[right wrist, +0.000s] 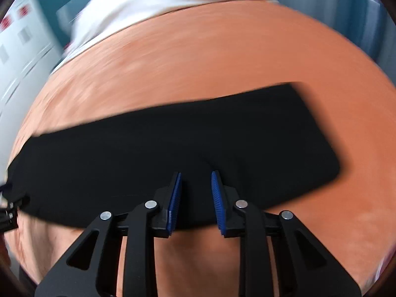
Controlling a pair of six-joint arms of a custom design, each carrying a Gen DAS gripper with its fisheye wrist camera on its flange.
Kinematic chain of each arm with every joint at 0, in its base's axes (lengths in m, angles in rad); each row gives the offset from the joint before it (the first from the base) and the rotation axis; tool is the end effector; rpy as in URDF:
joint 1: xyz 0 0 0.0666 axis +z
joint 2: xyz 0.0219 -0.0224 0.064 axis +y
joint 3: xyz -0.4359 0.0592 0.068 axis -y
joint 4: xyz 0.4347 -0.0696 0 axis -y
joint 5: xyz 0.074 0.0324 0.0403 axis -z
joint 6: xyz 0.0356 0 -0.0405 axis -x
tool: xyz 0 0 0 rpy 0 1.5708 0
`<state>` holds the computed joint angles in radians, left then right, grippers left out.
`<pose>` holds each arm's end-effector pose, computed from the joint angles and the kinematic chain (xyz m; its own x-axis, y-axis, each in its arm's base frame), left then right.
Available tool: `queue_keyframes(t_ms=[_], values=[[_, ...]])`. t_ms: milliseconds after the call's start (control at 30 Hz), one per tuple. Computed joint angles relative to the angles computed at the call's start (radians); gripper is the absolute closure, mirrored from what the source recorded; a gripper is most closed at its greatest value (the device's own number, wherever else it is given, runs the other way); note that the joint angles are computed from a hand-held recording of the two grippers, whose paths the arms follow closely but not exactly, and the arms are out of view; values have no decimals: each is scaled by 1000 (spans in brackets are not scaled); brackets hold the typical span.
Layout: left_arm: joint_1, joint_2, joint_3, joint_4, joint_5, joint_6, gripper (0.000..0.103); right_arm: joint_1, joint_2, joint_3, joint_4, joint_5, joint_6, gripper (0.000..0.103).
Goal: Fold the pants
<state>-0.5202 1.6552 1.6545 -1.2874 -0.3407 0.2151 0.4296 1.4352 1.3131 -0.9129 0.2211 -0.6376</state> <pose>0.5185 -0.2837 0.4556 -0.8968 0.2819 -0.3410 0.2008 0.9461 0.2539 0.4736 0.2079 0.4251 -0.8094 0.2680 -0.5225 0.2206 0.9634 0.1524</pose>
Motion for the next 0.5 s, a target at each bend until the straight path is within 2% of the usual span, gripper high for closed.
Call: queue_keyframes(t_ms=[33,100,133,200,267,300,400,467,500], values=[[1,3,-1,-1,6,1,17,-18,-29,-18,-15,29,-23,74],[1,11,-4,-5,10,5,17,-70,-93,-69,-20,36,-69,70],[1,14,-4,-7,10,6,17,-95,-114,-89,-19,37,-86,56],[-3,18,-3,-12,5,14,17,-124,-139,-114,-32,58,-120,41],[-7,15,-6,-12,3,15,17,-139,-155,-134,-16,60,-119,35],[-9,14,-7,-12,-3,15,17,-147,-158,-144,4,49,-118,28],[-10,11,-8,-13,-10,14,17,-174,-159,-170,58,-17,-100,26],[-10,9,-6,-17,-16,13,17,-171,-134,-166,78,-47,-130,26],[-11,6,-6,-18,-22,11,17,-180,-123,-170,99,-75,-147,22]])
